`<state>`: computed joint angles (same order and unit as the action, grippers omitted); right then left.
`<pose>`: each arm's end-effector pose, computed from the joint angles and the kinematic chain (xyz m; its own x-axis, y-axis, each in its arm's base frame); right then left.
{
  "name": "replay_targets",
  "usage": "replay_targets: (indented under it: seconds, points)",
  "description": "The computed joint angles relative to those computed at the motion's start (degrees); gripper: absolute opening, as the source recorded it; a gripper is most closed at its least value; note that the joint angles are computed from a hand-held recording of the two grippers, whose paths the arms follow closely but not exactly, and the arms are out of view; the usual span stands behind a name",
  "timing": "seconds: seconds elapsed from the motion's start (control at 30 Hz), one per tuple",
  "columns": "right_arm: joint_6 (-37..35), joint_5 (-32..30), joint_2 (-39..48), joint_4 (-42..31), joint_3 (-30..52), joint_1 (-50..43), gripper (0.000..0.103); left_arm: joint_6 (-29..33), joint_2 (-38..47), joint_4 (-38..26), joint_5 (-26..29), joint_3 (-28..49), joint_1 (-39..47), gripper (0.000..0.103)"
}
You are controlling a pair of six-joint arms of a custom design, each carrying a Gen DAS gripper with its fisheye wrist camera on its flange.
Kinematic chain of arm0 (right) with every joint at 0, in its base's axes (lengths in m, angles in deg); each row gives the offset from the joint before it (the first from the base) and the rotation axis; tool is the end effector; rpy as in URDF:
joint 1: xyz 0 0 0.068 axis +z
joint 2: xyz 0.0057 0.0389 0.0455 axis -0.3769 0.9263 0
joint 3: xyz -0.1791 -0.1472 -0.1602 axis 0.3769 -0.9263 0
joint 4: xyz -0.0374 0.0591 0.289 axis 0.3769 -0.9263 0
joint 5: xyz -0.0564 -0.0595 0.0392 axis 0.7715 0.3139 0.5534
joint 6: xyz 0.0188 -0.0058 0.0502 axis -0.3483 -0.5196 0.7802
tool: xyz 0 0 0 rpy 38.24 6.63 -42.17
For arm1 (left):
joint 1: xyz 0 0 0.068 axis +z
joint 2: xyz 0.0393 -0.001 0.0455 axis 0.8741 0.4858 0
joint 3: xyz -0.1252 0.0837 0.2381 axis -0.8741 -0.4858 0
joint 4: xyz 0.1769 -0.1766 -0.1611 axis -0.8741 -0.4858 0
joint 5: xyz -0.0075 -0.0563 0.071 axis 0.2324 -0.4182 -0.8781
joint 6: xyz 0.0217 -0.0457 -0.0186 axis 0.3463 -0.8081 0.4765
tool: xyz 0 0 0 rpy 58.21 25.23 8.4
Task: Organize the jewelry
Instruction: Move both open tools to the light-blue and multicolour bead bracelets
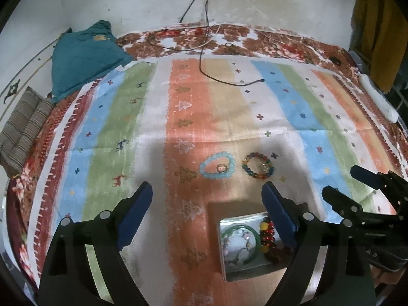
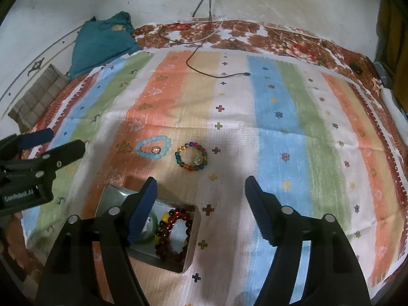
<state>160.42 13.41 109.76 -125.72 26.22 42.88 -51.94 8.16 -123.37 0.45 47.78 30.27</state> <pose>0.1183 0.2070 0.3175 -0.7518 0.3500 -0.5588 0.3894 0.9196 0.0520 0.2318 -0.1415 0.3076 -0.6413 0.5063 -0.5765 0.6292 0.7771 -0.0174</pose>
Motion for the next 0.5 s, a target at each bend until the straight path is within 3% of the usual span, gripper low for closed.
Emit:
replay_targets:
  seconds: [0.5]
  points:
    - [-8.63, -2.3, -0.86, 5.33, -2.88, -7.92, 0.077, 0.41, 8.02, 0.71, -1.51, 3.53, 0.33, 0.088]
